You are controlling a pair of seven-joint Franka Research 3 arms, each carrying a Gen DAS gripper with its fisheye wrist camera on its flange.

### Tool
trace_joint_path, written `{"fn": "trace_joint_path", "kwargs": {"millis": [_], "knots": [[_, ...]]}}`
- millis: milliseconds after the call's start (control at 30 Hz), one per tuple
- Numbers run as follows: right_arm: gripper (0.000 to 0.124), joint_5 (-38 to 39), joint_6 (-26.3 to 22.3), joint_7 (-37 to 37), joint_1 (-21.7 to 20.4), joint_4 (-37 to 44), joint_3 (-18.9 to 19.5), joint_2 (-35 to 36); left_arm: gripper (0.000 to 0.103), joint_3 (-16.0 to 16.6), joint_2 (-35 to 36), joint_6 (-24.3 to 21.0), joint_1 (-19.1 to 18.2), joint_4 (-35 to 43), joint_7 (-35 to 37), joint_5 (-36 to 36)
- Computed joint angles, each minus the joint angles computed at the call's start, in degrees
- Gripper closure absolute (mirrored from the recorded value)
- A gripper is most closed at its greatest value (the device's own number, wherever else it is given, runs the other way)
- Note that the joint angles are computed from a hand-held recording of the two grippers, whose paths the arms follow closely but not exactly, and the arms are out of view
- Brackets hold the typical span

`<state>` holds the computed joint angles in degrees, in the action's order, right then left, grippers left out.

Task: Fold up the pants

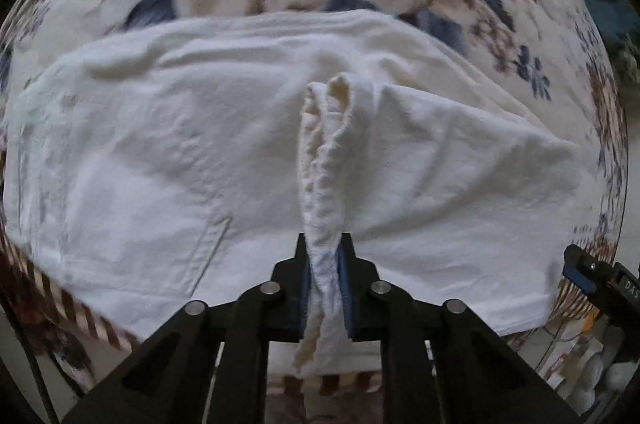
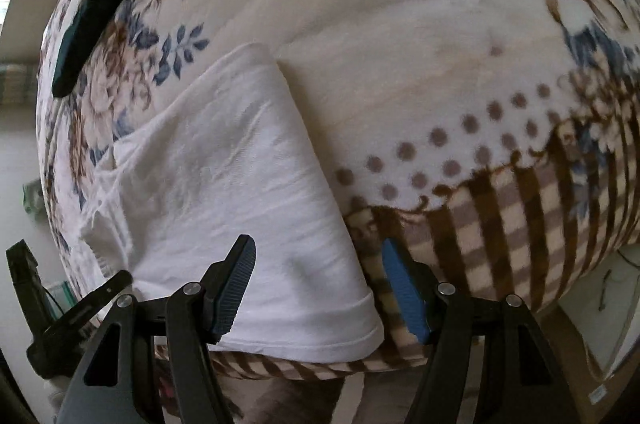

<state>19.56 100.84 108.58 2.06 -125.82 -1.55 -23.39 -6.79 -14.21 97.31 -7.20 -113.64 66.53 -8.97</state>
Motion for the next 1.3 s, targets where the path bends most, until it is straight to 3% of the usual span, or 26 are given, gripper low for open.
{"fn": "trace_joint_path", "kwargs": {"millis": [300, 500, 533, 600, 633, 667, 767, 900, 1000, 1133, 1300], "knots": [[0.055, -1.13, -4.54, -0.86, 1.65, 3.31, 0.94, 3.48, 0.094, 0.55, 0.51, -0.38, 1.12, -1.55, -0.85, -0.41], [0.055, -4.15, -5.98, 0.58, 2.20, 5.52, 2.13, 3.57, 0.088, 1.44, -6.11, 0.97, 1.92, -4.73, -1.67, 0.69], [0.055, -5.41, -6.06, 1.08, 2.49, 6.27, 2.82, 3.66, 0.083, 1.42, -7.29, 1.66, 2.13, -5.08, -2.33, 1.63], [0.055, -12.67, -7.28, 3.08, 3.25, 9.20, 5.70, 4.46, 0.054, 1.30, -10.52, 2.96, 2.75, -6.42, -4.18, 4.27], [0.054, -17.43, -8.55, 4.33, 3.88, 10.80, 7.50, 5.31, 0.025, 1.26, -11.90, 2.88, 3.42, -6.92, -5.72, 6.29], [0.054, -23.01, -10.23, 4.86, 5.04, 12.91, 9.68, 6.82, 0.008, 1.38, -13.05, 2.82, 4.00, -7.55, -7.32, 7.62], [0.054, -26.83, -12.05, 6.36, 8.59, 16.80, 11.30, 10.27, 0.006, 3.55, -17.34, 3.87, 6.15, -11.17, -12.48, 8.16], [0.054, -23.11, -12.76, 8.88, 12.79, 21.89, 11.06, 14.78, 0.006, 7.40, -26.92, 6.00, 11.88, -19.32, -26.54, 4.97], [0.054, -21.70, -12.40, 8.57, 16.21, 25.73, 11.46, 18.65, 0.015, 10.55, -33.41, 8.69, 15.14, -25.64, -33.04, 3.47], [0.054, -23.15, -13.12, 6.92, 20.16, 29.80, 11.69, 22.87, 0.015, 15.72, -37.00, 13.65, 17.57, -32.08, -34.15, 0.93], [0.054, -23.73, -15.95, 8.41, 23.57, 34.18, 11.19, 26.99, 0.014, 18.47, -36.90, 15.32, 18.86, -35.15, -30.94, -1.44]]}}
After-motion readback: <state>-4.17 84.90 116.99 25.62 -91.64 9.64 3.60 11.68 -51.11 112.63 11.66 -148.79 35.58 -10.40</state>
